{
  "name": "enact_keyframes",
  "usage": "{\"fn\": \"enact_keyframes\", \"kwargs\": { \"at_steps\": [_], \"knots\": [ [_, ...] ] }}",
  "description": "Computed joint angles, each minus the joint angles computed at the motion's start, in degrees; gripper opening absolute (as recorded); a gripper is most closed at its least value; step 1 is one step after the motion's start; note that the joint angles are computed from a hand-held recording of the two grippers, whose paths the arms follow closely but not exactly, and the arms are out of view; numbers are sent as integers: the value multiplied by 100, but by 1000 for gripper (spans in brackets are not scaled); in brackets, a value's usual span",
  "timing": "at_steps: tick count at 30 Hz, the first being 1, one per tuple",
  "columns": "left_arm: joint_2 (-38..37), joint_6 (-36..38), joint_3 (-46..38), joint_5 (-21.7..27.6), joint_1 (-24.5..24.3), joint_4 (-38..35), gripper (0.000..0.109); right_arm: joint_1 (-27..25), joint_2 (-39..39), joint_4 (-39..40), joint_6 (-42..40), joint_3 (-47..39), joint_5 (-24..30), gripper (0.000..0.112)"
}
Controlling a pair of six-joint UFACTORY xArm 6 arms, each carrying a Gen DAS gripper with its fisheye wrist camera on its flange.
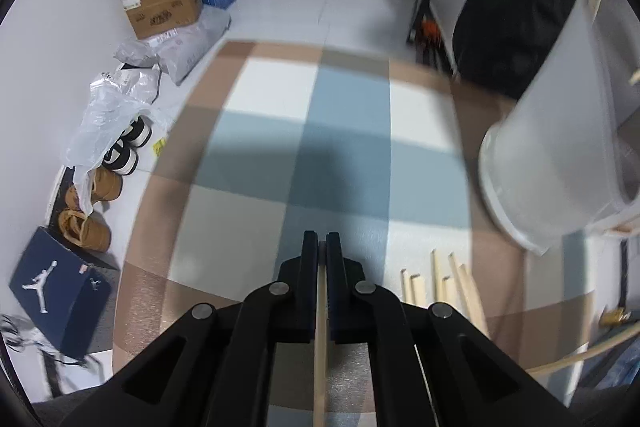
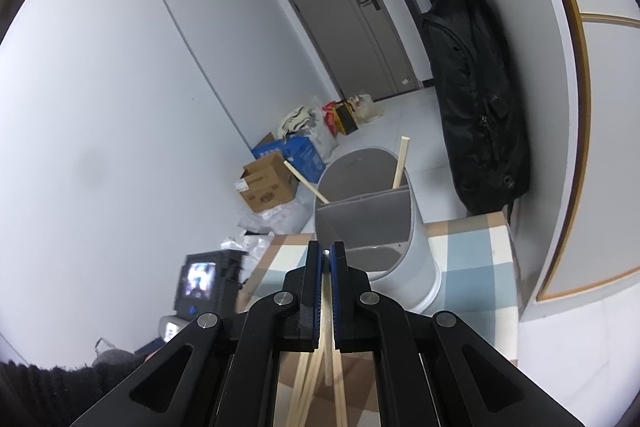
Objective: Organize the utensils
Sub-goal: 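Close the left tool on one wooden stick from the pile, then lift the sticks in both tools up over the white holder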
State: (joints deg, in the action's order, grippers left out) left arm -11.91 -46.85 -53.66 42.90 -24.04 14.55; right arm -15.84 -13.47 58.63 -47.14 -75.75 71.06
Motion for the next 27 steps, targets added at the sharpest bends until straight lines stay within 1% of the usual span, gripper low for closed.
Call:
{"fn": "enact_keyframes", "kwargs": {
  "at_steps": [4,5,7,8,11,14,17,19,22,23,27],
  "knots": [
    [-412,-327,264,-428,30,315,0,57,-17,-96,-4,29,-120,4],
    [-532,-505,330,-531,37,512,0,76,-35,-109,-10,47,-167,4],
    [-730,-828,495,-894,89,790,0,90,-68,-99,-44,66,-204,4],
    [-891,-1096,566,-1053,104,1063,0,110,-89,-101,-57,66,-225,4],
    [-1094,-1576,673,-1539,221,1596,0,155,-134,-77,-150,51,-245,4],
    [-1211,-1846,659,-1914,312,1970,0,214,-132,-96,-174,-45,-230,4],
    [-1192,-1924,533,-2189,336,2263,0,249,-142,-94,-183,-111,-255,3],
    [-1207,-1818,534,-2309,344,2264,0,270,-116,-94,-165,-188,-282,3],
    [-1226,-1719,511,-2413,330,2346,0,279,-62,-90,-118,-314,-317,3],
    [-1215,-1790,470,-2406,322,2494,0,273,-24,-72,-96,-388,-327,3],
    [-1237,-1520,362,-2408,283,2348,0,249,171,-35,16,-749,-344,3]
  ]
}}
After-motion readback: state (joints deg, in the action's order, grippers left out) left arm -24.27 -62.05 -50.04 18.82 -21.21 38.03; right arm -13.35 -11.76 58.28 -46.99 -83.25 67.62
